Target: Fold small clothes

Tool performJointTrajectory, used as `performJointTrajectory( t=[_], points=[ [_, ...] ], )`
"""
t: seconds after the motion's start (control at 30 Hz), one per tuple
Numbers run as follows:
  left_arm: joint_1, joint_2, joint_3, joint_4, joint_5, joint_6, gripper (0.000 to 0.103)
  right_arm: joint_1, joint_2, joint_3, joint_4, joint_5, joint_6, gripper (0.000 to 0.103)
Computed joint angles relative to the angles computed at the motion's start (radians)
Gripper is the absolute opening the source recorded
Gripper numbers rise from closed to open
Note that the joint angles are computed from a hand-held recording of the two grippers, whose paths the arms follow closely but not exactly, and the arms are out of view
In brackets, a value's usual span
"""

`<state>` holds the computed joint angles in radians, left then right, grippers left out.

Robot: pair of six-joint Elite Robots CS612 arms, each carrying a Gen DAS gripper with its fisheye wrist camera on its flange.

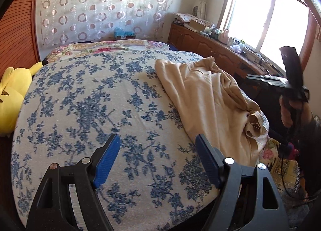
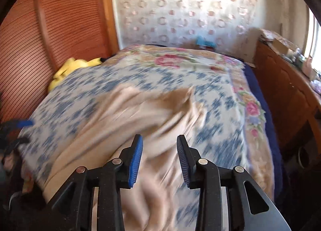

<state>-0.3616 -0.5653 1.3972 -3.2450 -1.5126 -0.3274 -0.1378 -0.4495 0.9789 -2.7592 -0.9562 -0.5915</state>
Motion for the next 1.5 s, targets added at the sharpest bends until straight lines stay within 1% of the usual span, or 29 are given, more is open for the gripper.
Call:
performJointTrajectory(
  t=[0.07, 0.13, 0.17, 0.33, 0.53, 0.57, 0.6, 0.67, 0.77, 0.87, 1.0, 1.07, 1.2, 1.33, 1.4, 1.43, 1.47, 1.5],
  points=[
    [-0.005, 0.006, -0.012, 0.015, -0.012, 0.009, 0.078, -0.011, -0.038, 0.084, -0.003, 0.036, -0.034, 0.037],
    [-0.009, 0.011, -0.023, 0.03, -0.023, 0.02, 0.078, -0.021, -0.059, 0.134, 0.024, 0.075, -0.064, 0.037],
    [-0.01, 0.013, -0.027, 0.037, -0.026, 0.024, 0.078, -0.022, -0.066, 0.152, 0.031, 0.079, -0.074, 0.037],
    [-0.018, 0.014, -0.032, 0.05, -0.03, 0.037, 0.078, -0.019, -0.076, 0.185, 0.046, 0.065, -0.111, 0.037],
    [-0.02, 0.015, -0.032, 0.049, -0.039, 0.036, 0.078, -0.004, -0.077, 0.19, 0.041, -0.013, -0.145, 0.036],
    [-0.02, 0.016, -0.033, 0.05, -0.04, 0.036, 0.078, -0.005, -0.079, 0.192, 0.052, -0.013, -0.151, 0.019],
    [-0.02, 0.016, -0.034, 0.05, -0.041, 0.037, 0.078, -0.007, -0.08, 0.192, 0.061, -0.006, -0.157, 0.009],
    [-0.021, 0.016, -0.032, 0.043, -0.045, 0.038, 0.078, -0.017, -0.092, 0.206, 0.078, 0.009, -0.176, 0.006],
    [-0.02, 0.015, -0.029, 0.03, -0.051, 0.038, 0.078, -0.042, -0.119, 0.238, 0.106, 0.042, -0.192, 0.005],
    [-0.02, 0.014, -0.027, 0.017, -0.054, 0.037, 0.078, -0.065, -0.15, 0.281, 0.089, 0.035, -0.192, 0.005],
    [-0.022, 0.013, -0.026, 0.007, -0.056, 0.04, 0.078, -0.094, -0.187, 0.333, 0.069, 0.006, -0.184, 0.005],
    [-0.022, 0.015, -0.03, 0.01, -0.059, 0.042, 0.078, -0.104, -0.197, 0.35, 0.062, -0.019, -0.178, 0.005],
    [-0.025, 0.018, -0.039, 0.026, -0.062, 0.047, 0.078, -0.109, -0.194, 0.351, 0.089, -0.054, -0.176, 0.005],
    [-0.028, 0.022, -0.047, 0.045, -0.06, 0.05, 0.078, -0.106, -0.187, 0.346, 0.09, -0.04, -0.16, 0.005],
    [-0.028, 0.023, -0.049, 0.05, -0.06, 0.048, 0.078, -0.105, -0.187, 0.346, 0.07, -0.043, -0.146, 0.018],
    [-0.029, 0.024, -0.049, 0.052, -0.06, 0.047, 0.078, -0.105, -0.185, 0.347, 0.055, -0.048, -0.134, 0.028],
    [-0.029, 0.024, -0.05, 0.053, -0.059, 0.047, 0.078, -0.105, -0.183, 0.346, 0.044, -0.047, -0.122, 0.031],
    [-0.03, 0.025, -0.052, 0.056, -0.056, 0.046, 0.078, -0.106, -0.182, 0.347, 0.036, -0.037, -0.115, 0.031]
  ],
)
